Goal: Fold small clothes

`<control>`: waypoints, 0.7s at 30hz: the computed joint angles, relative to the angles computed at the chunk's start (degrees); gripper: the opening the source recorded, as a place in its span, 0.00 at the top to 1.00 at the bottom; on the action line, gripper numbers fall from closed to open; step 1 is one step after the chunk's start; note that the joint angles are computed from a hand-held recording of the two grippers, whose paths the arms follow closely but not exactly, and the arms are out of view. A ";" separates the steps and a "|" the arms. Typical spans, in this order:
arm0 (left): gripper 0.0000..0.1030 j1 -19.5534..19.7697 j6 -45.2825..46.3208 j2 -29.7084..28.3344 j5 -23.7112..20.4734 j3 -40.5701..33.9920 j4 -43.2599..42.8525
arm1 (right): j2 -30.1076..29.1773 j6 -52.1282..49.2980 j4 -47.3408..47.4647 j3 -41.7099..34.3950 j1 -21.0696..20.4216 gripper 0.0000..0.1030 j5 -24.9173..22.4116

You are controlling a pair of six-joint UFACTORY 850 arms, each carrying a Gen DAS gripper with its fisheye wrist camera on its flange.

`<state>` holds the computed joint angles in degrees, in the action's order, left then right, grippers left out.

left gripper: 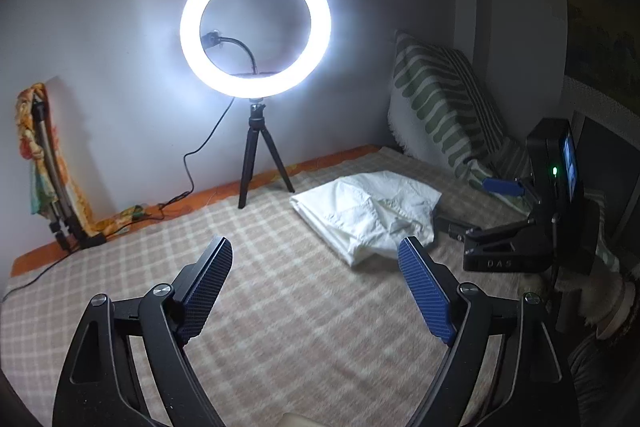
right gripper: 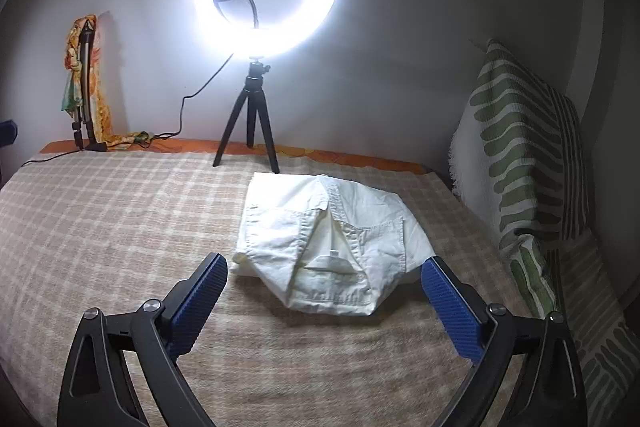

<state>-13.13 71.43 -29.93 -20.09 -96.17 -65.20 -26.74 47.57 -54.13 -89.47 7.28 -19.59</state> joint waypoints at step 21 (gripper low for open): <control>0.01 1.41 25.86 10.32 11.03 18.80 -24.36 | 4.70 24.58 -15.35 9.00 3.69 0.00 4.88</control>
<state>-11.72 97.29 -19.62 -9.06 -77.37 -89.56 -22.04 72.15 -69.48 -80.47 10.97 -14.71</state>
